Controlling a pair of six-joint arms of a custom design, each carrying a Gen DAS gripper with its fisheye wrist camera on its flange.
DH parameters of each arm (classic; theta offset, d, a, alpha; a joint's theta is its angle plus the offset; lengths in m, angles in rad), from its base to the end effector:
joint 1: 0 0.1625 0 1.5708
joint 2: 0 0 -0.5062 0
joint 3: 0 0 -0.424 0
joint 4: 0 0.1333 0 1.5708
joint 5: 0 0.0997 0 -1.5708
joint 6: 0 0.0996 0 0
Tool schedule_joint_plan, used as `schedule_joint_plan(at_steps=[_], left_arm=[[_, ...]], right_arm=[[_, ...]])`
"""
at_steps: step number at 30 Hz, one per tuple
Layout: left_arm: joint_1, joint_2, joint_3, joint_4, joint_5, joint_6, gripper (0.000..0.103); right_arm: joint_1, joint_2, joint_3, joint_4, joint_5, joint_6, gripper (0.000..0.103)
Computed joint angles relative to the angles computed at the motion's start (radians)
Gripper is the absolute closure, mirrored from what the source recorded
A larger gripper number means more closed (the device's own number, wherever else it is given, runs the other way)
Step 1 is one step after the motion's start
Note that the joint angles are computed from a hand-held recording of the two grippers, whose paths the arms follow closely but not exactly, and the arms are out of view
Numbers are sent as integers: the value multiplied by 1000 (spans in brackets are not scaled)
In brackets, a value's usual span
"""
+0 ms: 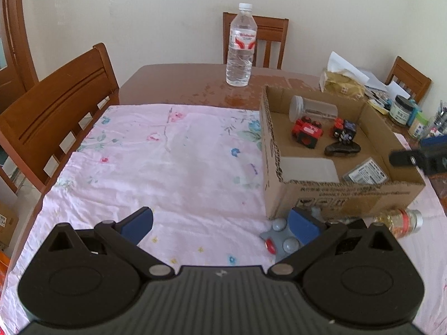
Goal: Organize rigid objects
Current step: 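Move both grippers back toward the grey toy and blue case, then grasp the grey toy figure with the left gripper while the right grasps the light-blue case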
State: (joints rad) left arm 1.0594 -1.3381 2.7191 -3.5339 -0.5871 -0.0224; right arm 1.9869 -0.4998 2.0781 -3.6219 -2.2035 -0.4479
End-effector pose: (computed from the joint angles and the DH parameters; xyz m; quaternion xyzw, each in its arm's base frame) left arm 0.0367 -0.3764 0.2474 0.0729 0.8521 -0.3633 0.3697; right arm 0.2970 -0.4880 -0.0450 0.3207 -0.8696 0.2177 0.3060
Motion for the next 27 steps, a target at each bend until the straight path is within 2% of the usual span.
schedule_joint_plan(at_steps=[7,13,18,27], left_arm=[[-9,-33,25,42,-18,-13,1],[-6,-58,36,69,-44,20,1],[4,-73,41,84,-68,46,1],[17,-86,41,118,-101,75,1]], right_arm=[[10,-17,97,112,49,88,0],[9,40,111,132,50,152,0],[4,93,99,116,20,229,0],[23,180,74,17,-91,243,0]])
